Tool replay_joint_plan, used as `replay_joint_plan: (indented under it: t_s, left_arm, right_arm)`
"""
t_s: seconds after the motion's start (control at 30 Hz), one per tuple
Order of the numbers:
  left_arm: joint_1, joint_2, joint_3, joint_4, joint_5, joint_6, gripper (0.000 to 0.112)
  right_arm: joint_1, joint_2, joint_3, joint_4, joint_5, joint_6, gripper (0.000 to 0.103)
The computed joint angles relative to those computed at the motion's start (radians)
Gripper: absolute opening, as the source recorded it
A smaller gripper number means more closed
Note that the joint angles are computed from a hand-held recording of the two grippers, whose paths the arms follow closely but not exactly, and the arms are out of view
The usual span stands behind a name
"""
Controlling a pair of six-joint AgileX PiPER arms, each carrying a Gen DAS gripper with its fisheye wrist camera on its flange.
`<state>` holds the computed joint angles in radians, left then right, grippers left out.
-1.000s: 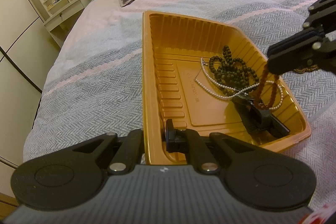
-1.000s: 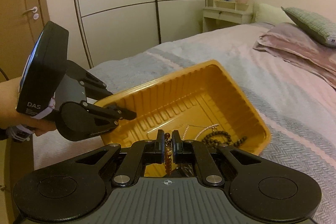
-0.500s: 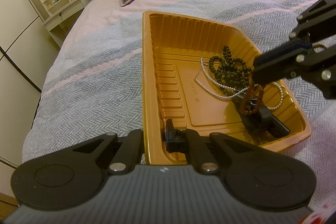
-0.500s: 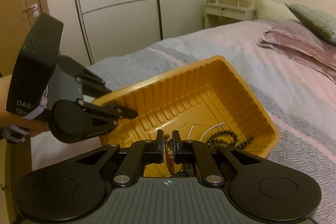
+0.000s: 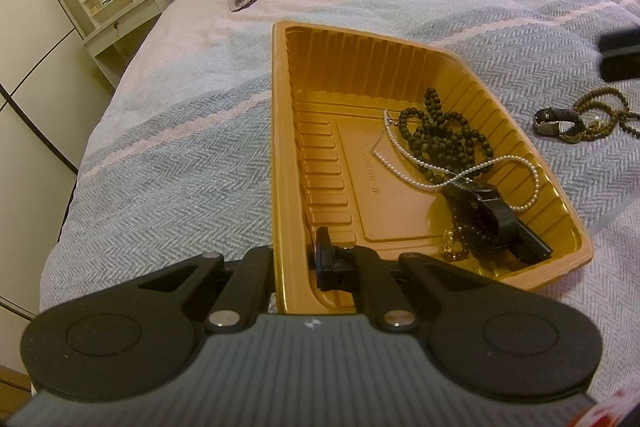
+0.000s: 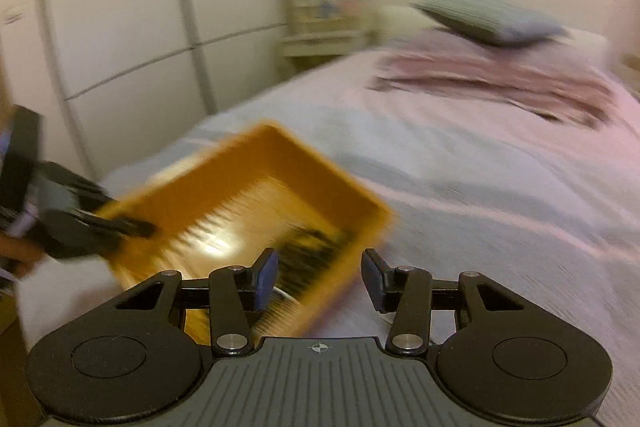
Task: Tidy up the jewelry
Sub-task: 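Carry the brown bead bracelet over the tray and open the right gripper, then grasp the second brown bead bracelet with the right gripper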
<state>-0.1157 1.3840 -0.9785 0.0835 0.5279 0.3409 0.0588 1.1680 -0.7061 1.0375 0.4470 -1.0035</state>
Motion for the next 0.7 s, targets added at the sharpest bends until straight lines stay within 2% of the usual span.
replay_joint_plan:
  t_s: [0.17, 0.37, 0.5, 0.6, 0.7]
  left_arm:
    - [-0.005, -0.003, 0.002, 0.012, -0.002, -0.017, 0.004]
    - [-0.011, -0.002, 0.003, 0.031, 0.001, -0.034, 0.004]
    - [-0.012, -0.003, 0.004, 0.031, 0.0, -0.036, 0.004]
    - [-0.012, -0.003, 0.003, 0.032, 0.001, -0.036, 0.004]
    - [-0.012, -0.003, 0.003, 0.033, 0.0, -0.037, 0.004]
  right_arm:
    - [-0.285, -0.083, 0.107, -0.084, 0.076, -0.021, 0.047]
    - [-0.628, -0.1, 0.19, -0.057, 0.156, -0.2, 0.047]
    - [-0.72, -0.076, 0.221, -0.041, 0.188, -0.28, 0.047]
    - [-0.724, -0.051, 0.235, -0.041, 0.171, -0.299, 0.047]
    - [-0.681, -0.001, 0.24, -0.037, 0.108, -0.306, 0.046]
